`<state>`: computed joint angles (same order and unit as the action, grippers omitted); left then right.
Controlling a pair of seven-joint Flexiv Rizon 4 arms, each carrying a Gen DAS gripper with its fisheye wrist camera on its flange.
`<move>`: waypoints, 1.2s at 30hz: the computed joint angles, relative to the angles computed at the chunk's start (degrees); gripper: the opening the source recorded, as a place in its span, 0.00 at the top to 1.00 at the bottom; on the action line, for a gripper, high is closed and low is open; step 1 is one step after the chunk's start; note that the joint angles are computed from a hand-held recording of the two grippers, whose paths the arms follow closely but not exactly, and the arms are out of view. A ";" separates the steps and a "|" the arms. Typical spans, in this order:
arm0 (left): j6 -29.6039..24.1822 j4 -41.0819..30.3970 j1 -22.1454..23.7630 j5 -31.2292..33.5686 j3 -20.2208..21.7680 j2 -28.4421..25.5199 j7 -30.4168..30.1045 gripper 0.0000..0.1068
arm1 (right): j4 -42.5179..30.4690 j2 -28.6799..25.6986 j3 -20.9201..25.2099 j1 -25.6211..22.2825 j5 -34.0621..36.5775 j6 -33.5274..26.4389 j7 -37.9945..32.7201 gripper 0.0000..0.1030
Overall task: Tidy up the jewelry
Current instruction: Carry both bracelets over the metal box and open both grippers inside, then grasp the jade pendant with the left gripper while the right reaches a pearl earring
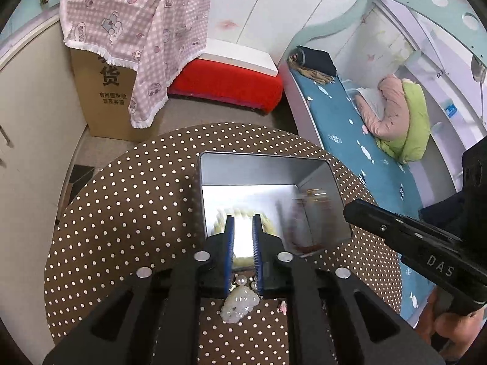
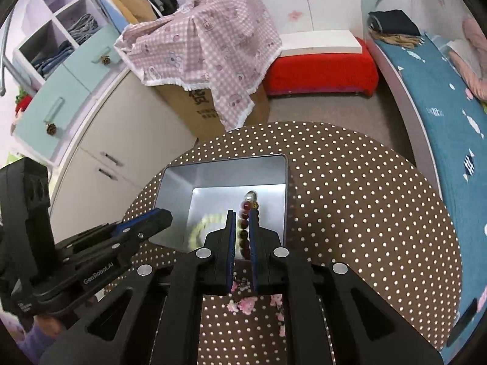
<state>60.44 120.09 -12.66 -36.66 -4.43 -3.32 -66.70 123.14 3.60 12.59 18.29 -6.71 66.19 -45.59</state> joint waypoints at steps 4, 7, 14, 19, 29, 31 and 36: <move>1.47 0.97 -0.40 0.96 0.28 1.64 -1.46 0.62 | 0.63 1.44 0.13 -0.20 0.11 -1.00 0.75 0.89; 2.08 1.71 -0.47 4.76 0.90 3.27 -3.39 0.55 | 1.65 3.25 0.55 -0.54 -1.39 -2.26 2.30 0.89; 1.75 4.08 -0.05 12.28 2.30 7.61 -8.36 0.42 | 4.35 8.61 1.92 -1.14 -5.10 -7.66 5.65 0.89; -0.11 5.81 0.35 15.57 2.89 9.83 -10.74 0.39 | 6.76 12.30 2.49 -1.02 -4.31 -10.31 6.01 0.89; -1.72 9.73 -0.51 18.86 2.59 10.93 -11.79 0.39 | 11.83 16.47 3.21 0.23 -1.36 -13.18 7.43 0.40; -1.45 10.10 -0.82 19.09 2.34 10.63 -11.46 0.39 | 12.43 16.60 3.55 0.24 -1.34 -13.39 8.12 0.40; -0.60 10.52 -1.30 19.91 1.94 9.93 -11.07 0.39 | 13.58 16.39 3.56 0.60 -0.98 -13.32 8.79 0.40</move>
<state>59.84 130.62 -13.96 -16.74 -2.49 6.62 -77.76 136.72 20.00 16.15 18.89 -7.70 52.86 -36.80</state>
